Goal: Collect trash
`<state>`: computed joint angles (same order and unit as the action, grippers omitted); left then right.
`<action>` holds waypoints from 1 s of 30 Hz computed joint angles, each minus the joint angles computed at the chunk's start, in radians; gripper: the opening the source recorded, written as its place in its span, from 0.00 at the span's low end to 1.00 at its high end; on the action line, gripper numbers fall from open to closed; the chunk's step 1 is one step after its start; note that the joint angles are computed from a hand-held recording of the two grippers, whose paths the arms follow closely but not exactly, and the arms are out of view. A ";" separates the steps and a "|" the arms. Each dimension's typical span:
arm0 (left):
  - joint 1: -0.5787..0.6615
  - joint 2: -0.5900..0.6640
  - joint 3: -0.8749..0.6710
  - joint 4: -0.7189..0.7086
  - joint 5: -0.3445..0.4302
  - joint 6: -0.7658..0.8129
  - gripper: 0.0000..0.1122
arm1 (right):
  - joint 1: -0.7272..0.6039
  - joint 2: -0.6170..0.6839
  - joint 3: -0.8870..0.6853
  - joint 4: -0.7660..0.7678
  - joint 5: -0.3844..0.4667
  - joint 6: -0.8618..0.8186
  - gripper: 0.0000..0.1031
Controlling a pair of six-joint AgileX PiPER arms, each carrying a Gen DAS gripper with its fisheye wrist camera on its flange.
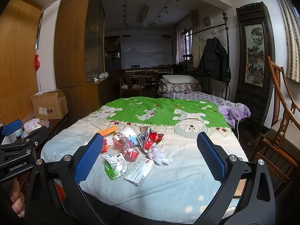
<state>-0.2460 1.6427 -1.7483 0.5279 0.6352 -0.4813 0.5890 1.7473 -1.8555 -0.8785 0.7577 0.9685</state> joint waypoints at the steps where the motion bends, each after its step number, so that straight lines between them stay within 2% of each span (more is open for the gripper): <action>1: 0.000 0.001 -0.001 0.000 0.001 0.001 0.87 | -0.001 -0.002 0.004 -0.004 -0.005 0.003 0.93; 9: -0.026 0.011 0.015 0.055 0.012 -0.025 0.87 | 0.022 0.062 -0.105 0.041 0.048 -0.047 0.93; 13: -0.027 0.020 0.014 0.053 0.022 -0.024 0.87 | -0.004 0.088 -0.131 0.123 0.054 -0.099 0.93; 18: -0.013 0.101 -0.125 -0.008 0.172 0.140 0.87 | -0.037 0.141 -0.206 0.254 0.078 -0.178 0.93; 20: -0.001 0.136 -0.168 -0.028 0.190 0.146 0.87 | -0.045 0.158 -0.233 0.281 0.090 -0.199 0.93; 21: 0.008 0.146 -0.170 -0.035 0.170 0.129 0.87 | -0.053 0.168 -0.251 0.305 0.087 -0.202 0.93; 22: 0.018 0.172 -0.207 -0.054 0.189 0.144 0.87 | -0.064 0.206 -0.308 0.346 0.105 -0.244 0.93; 23: 0.031 0.187 -0.217 -0.065 0.168 0.135 0.87 | -0.072 0.233 -0.343 0.368 0.111 -0.272 0.93; 26: 0.062 0.280 -0.344 -0.118 0.222 0.177 0.87 | -0.106 0.310 -0.427 0.470 0.100 -0.357 0.93; 29: 0.106 0.397 -0.496 -0.154 0.307 0.232 0.87 | -0.139 0.406 -0.525 0.533 0.151 -0.417 0.93; 30: 0.123 0.420 -0.518 -0.167 0.314 0.250 0.87 | -0.152 0.431 -0.548 0.562 0.170 -0.437 0.93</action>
